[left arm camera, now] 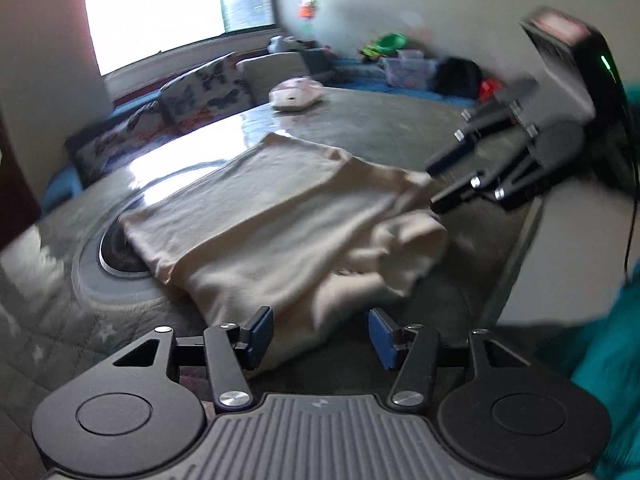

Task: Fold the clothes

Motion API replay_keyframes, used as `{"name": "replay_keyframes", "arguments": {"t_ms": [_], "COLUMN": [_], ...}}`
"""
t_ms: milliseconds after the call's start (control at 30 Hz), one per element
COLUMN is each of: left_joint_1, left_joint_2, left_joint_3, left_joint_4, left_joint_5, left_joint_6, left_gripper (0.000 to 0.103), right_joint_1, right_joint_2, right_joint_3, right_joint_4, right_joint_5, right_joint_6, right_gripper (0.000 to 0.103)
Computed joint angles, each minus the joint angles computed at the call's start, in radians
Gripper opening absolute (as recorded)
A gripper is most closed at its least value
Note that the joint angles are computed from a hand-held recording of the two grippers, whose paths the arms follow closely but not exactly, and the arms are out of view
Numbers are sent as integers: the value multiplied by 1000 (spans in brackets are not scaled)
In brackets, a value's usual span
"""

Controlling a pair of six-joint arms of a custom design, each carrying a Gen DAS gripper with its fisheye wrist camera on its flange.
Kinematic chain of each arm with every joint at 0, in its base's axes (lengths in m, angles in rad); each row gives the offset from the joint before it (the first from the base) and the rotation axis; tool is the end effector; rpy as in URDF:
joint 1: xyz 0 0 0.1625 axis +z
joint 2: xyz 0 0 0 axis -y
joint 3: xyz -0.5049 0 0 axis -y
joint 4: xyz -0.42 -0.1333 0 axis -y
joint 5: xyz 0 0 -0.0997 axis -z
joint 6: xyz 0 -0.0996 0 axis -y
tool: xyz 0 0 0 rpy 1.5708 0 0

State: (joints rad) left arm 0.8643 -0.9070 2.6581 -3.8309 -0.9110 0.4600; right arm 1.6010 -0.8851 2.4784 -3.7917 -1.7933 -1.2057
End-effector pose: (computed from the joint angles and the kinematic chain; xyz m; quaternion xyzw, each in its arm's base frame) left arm -0.0866 -0.4009 0.1269 0.4362 0.8091 -0.2749 0.2819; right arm 0.1248 -0.4444 0.1133 0.5197 -0.7903 0.1967 0.2580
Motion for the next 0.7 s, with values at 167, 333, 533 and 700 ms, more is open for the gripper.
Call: {"name": "replay_keyframes", "arguments": {"t_ms": [167,333,533,700], "left_joint_1": [-3,17,42,95], "left_joint_2": [94,133,81,18], "left_joint_3": [-11,-37,-79,-150], "left_joint_4": [-122,-172,-147,-46], "left_joint_5": [-9,-38,-76,-143], "left_joint_6": [84,119,85,24], "left_gripper": [56,22,12,12], "right_joint_1": [-7,-18,-41,-46], "right_joint_2": [10,29,44,68], "right_joint_3": [28,48,56,27], "right_joint_4": [-36,-92,-110,-103], "right_joint_5": [-13,5,59,113], "right_joint_6": [-91,-184,-302,-342], "right_gripper": [56,62,70,66]}}
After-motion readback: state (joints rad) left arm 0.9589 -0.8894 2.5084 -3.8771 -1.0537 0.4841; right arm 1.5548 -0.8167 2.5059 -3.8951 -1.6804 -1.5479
